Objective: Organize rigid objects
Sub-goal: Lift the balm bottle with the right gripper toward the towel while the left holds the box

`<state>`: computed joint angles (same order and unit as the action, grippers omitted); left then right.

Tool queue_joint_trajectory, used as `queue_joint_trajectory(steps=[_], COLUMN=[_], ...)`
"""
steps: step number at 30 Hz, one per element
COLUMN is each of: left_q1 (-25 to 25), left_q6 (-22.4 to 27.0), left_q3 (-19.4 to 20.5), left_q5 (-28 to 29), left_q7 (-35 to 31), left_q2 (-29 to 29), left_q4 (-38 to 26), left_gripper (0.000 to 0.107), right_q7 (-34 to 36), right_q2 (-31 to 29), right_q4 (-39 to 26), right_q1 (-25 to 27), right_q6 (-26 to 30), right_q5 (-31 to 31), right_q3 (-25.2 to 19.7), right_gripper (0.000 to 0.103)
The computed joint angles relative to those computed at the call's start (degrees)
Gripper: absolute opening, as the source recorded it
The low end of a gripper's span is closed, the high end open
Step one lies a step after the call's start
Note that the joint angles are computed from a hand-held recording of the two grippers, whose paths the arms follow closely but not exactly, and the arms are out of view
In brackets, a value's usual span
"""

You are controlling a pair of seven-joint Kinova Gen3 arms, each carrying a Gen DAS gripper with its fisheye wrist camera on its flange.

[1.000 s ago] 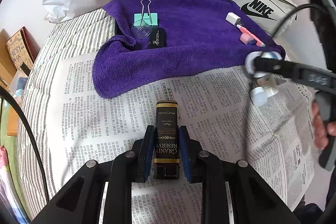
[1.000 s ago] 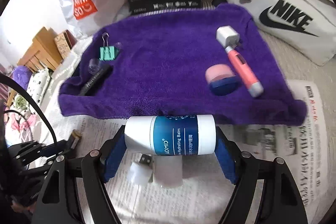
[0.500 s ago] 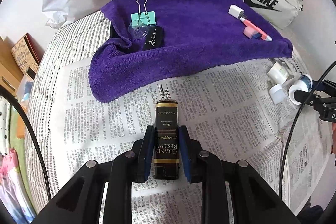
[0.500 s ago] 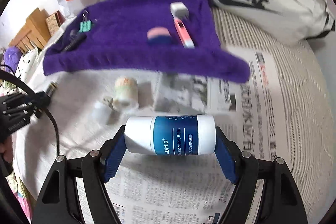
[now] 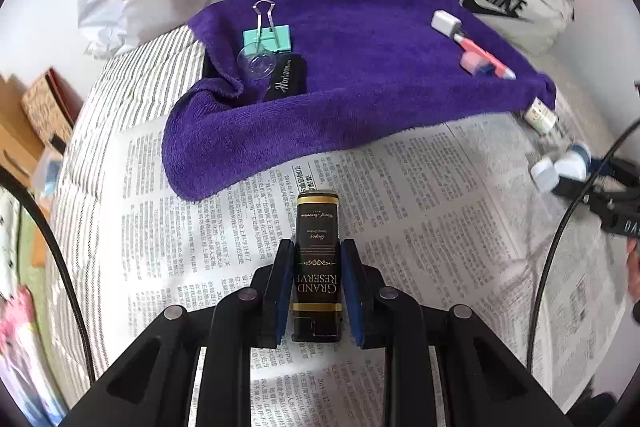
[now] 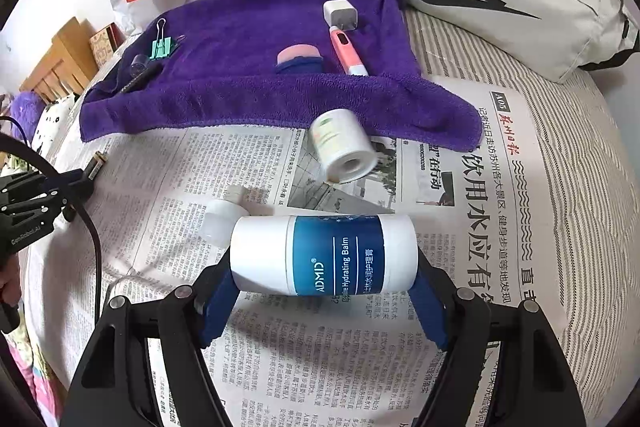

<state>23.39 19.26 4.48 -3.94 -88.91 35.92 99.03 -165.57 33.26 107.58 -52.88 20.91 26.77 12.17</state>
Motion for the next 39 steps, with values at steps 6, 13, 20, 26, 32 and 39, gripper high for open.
queue_joint_trajectory(steps=[6,13,20,26,32,39], left_q1=[-1.3,-0.58,0.28,0.02,-1.85,-3.72], left_q6=[0.84,1.93,2.89,3.1,2.96,2.95], left_q3=[1.5,0.89,0.4,0.92,2.83,4.14], left_q5=[0.85,1.35,0.57,0.25,1.38,3.34], left_q7=[-1.64,-1.65,-0.79,-0.99,-2.48,-5.15], left_q2=[-0.51,-0.4,-1.0,-1.77,-2.82,-3.75], left_q4=[0.37,-0.01,-0.28,-0.33,-0.26,-1.19], left_gripper=[0.023,0.023,0.023,0.023,0.023,0.023], right_q7=[1.01,1.64,2.25,2.7,3.56,5.81], right_q2=[-2.72,-3.99,-5.17,-6.57,-7.09,-7.07], right_q4=[3.64,5.6,6.61,6.05,4.29,2.07], right_q1=[1.01,-0.91,-2.21,-2.44,-0.89,3.06], right_q6=[-5.34,-6.28,-6.85,-6.26,-4.75,-4.92], right_q5=[-2.16,-3.72,-4.45,-3.19,-1.19,-0.14], right_q3=[0.02,2.34,3.93,4.51,3.02,0.15], right_gripper=[0.075,0.075,0.075,0.075,0.075,0.075])
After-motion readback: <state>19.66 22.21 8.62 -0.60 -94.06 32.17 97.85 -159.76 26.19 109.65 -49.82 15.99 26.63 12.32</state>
